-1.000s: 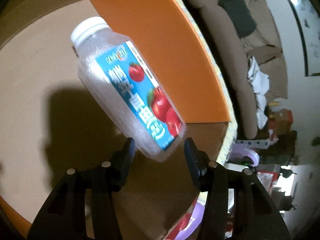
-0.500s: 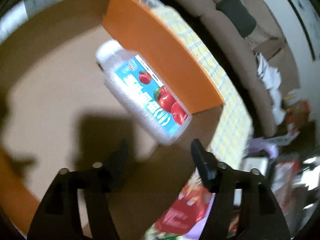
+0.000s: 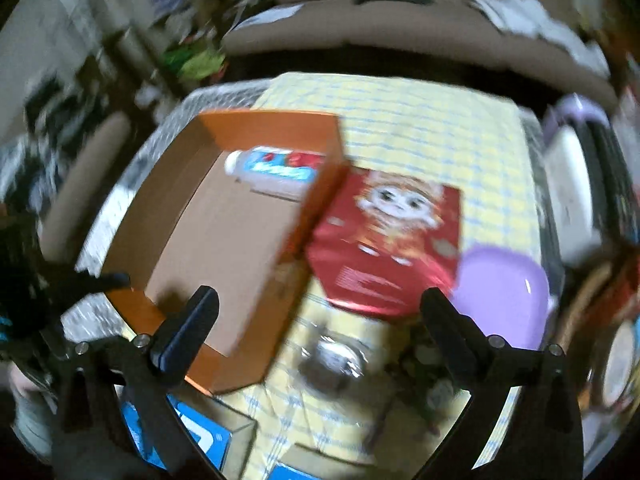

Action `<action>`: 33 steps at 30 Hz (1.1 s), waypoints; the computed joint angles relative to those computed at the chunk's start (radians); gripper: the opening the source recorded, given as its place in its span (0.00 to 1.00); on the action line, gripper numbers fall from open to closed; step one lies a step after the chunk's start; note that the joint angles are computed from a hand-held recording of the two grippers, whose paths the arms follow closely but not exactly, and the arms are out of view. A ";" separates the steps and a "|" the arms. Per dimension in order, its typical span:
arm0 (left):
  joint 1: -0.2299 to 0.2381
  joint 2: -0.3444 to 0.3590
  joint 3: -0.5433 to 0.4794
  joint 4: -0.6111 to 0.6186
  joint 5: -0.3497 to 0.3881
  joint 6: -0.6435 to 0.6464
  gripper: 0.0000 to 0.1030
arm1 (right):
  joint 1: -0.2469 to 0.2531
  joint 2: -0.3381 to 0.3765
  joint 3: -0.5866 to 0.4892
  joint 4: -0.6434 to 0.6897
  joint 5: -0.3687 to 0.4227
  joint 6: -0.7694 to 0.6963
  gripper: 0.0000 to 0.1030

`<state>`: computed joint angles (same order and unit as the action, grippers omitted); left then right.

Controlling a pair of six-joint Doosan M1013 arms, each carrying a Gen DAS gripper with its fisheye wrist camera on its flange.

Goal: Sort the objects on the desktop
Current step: 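Grasp the red cat-print gift bag by its edge with the right gripper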

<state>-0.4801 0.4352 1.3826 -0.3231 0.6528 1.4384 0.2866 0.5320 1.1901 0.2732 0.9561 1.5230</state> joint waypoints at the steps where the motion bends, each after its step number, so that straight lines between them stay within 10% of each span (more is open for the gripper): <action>1: -0.010 0.004 -0.011 0.021 0.005 -0.003 1.00 | -0.026 -0.006 0.025 0.060 -0.014 0.019 0.98; 22: -0.070 0.165 -0.241 0.108 0.101 -0.175 1.00 | -0.152 0.088 0.142 0.606 -0.124 0.037 0.74; 25: -0.073 0.171 -0.253 0.104 0.116 -0.174 1.00 | -0.141 0.104 0.119 0.568 -0.125 0.050 0.58; 27: -0.075 0.170 -0.254 0.101 0.120 -0.170 1.00 | -0.137 0.112 0.111 0.568 -0.125 0.048 0.26; 33: -0.064 0.142 -0.218 0.025 0.087 -0.141 1.00 | -0.141 0.072 0.161 0.714 -0.194 -0.122 0.15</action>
<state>-0.5441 0.5768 1.1647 -0.2977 0.7397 1.2971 0.1459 0.6038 1.3511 0.9872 0.7621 1.4015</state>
